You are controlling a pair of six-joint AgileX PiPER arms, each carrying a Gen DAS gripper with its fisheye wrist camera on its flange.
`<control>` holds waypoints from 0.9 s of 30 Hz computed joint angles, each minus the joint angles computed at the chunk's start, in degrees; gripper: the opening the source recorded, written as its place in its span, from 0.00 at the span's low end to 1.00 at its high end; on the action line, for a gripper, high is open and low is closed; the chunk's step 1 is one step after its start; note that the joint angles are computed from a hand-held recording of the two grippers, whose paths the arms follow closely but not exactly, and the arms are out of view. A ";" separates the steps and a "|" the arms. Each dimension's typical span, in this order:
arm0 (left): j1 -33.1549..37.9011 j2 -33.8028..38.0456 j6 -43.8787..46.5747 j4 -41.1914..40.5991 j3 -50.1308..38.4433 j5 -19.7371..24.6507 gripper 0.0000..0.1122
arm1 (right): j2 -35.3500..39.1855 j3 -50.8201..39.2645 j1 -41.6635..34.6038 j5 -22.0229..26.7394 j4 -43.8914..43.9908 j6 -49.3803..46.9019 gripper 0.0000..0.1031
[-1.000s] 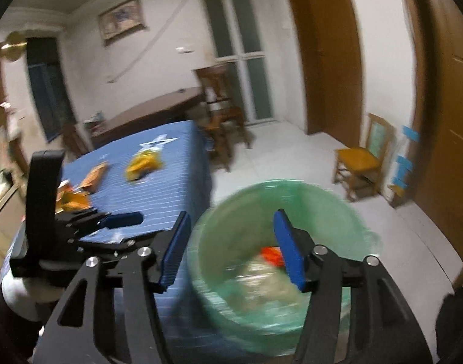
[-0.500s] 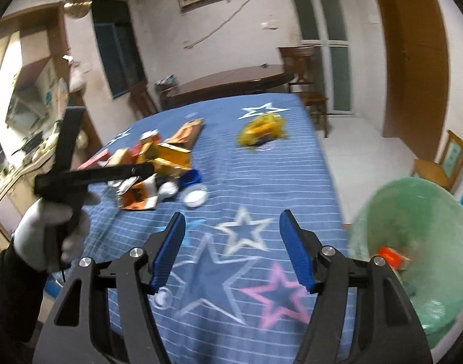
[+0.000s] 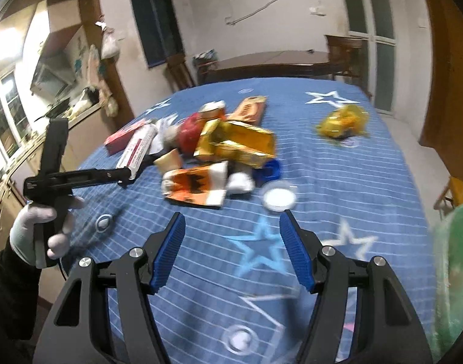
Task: Collect trash
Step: 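Grasp the white medicine packet with the left tool while the right tool grasps the foam block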
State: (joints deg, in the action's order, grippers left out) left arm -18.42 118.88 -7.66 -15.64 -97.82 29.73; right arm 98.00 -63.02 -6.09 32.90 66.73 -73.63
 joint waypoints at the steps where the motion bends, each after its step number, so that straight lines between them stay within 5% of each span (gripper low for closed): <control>1: 0.30 -0.84 0.17 -0.23 0.99 -0.53 0.65 | 0.61 -0.62 1.00 0.04 -0.35 0.77 0.60; 11: 2.86 -1.72 -3.35 4.70 -2.72 -1.25 0.74 | 5.56 -8.53 8.39 -0.02 -7.13 9.29 0.60; 17: 1.97 13.41 -7.15 10.42 -27.82 14.79 0.76 | 12.22 -21.42 13.46 3.27 -18.57 20.01 0.60; 23: 3.15 24.24 -7.53 8.11 -45.90 24.85 0.76 | 21.86 -38.28 17.50 8.59 -32.48 33.58 0.60; 27: 2.68 26.53 -8.02 8.97 -49.18 25.43 0.76 | 27.69 -47.28 19.78 10.42 -40.87 41.23 0.57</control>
